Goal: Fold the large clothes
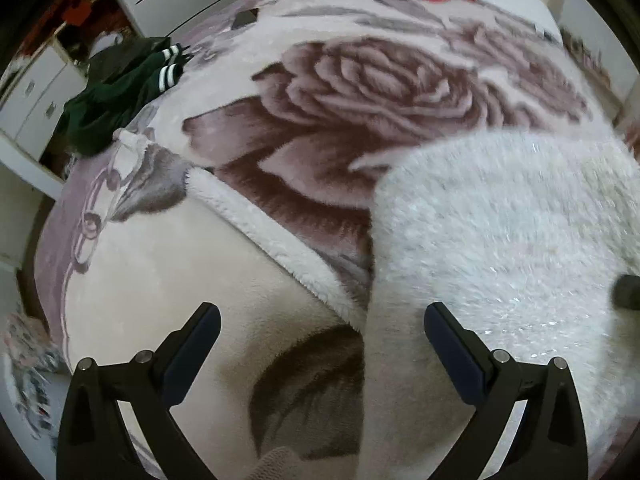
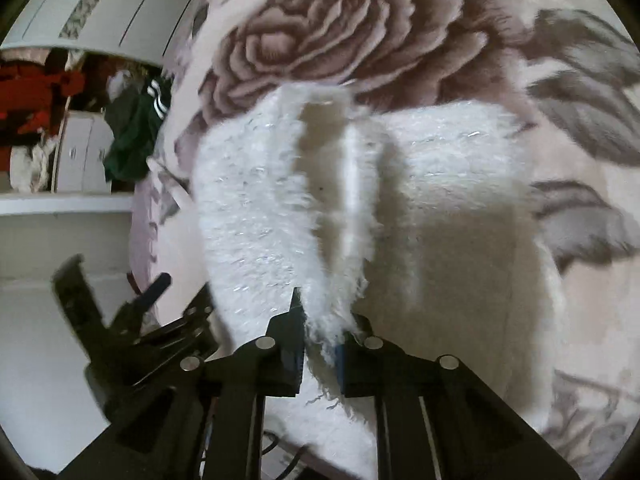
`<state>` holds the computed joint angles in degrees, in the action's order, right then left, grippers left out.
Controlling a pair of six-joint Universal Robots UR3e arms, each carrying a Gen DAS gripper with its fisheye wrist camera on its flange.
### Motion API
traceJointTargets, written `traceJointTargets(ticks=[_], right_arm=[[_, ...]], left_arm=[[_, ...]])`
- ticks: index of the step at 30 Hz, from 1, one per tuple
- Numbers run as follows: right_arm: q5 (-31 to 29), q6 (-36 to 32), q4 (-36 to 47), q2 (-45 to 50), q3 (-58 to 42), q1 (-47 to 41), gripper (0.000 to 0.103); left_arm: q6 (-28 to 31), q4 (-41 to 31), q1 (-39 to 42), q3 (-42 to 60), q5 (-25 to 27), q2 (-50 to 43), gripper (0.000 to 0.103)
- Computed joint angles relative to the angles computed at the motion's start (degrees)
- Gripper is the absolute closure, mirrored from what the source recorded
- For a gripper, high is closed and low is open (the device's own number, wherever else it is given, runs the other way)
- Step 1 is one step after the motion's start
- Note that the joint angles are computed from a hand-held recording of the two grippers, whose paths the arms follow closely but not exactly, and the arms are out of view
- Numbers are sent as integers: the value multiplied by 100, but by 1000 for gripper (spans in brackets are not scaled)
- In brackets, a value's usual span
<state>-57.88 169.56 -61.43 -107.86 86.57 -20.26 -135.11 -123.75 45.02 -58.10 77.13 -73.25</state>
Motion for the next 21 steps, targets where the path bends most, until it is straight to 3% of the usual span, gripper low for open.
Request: traceJointTargets(ticks=[3, 6, 7, 10, 12, 14, 21], right_arm=[[108, -660, 1763, -155, -1386, -1045, 92], [-213, -1796, 3375, -113, -2558, -2421, 92], [-368, -2154, 3677, -93, -2701, -2797, 92], [-809, -2400, 3828, -149, -2488, -3407, 92], [-889, -1935, 2994, -234, -1788, -3024, 92], [-973, -1030, 1513, -204, -851, -2088, 92], [-1551, 503, -1855, 926, 1210, -142, 92]], left_arm=[[-89, -1060, 256, 1532, -375, -660, 0], [-524, -1673, -306, 2951, -479, -1356, 0], [-750, -1561, -676, 3028, -440, -1415, 0], [-1435, -460, -2036, 2237, 165, -1271, 0], [-1761, 487, -2996, 1210, 938, -1076, 0], [-1847, 1264, -3342, 267, 1353, -802, 0], [-1837, 1772, -3151, -613, 1378, -641, 0]])
